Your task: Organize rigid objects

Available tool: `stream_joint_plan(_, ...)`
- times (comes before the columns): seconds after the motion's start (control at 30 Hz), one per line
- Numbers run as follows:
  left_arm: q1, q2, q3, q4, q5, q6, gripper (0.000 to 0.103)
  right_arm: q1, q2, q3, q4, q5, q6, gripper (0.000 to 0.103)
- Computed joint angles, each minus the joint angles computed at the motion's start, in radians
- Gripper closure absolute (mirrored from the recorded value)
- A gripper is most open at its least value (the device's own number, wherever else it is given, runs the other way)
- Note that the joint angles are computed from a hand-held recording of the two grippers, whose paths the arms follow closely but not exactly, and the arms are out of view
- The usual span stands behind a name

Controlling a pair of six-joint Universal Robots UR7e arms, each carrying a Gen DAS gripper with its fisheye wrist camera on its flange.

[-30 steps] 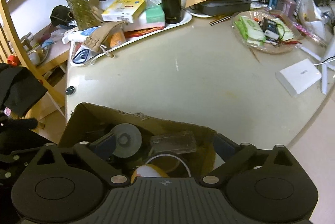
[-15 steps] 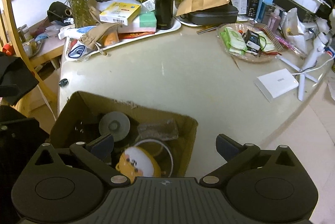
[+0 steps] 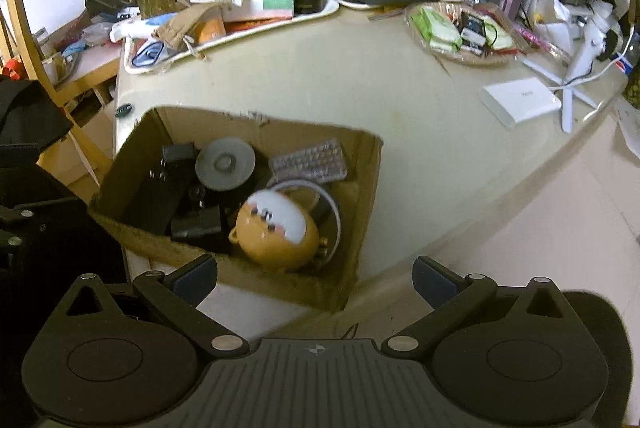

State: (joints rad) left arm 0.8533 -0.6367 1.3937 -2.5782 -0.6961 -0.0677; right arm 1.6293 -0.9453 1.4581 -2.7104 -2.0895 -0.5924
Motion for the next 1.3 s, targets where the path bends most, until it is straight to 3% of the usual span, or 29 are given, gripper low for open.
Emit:
stream_joint_plan(0.33,0.007,-0.012,0.021,0.088,0.005,-0.09,0.0,0.001,0.004,0.048,-0.075,-0.054,-0.056,0.0)
stream_joint_plan(1.3,0.0,-0.013,0.036,0.08,0.01,-0.068,0.0,0.005,-0.004,0.084,-0.139,-0.057,-0.097,0.0)
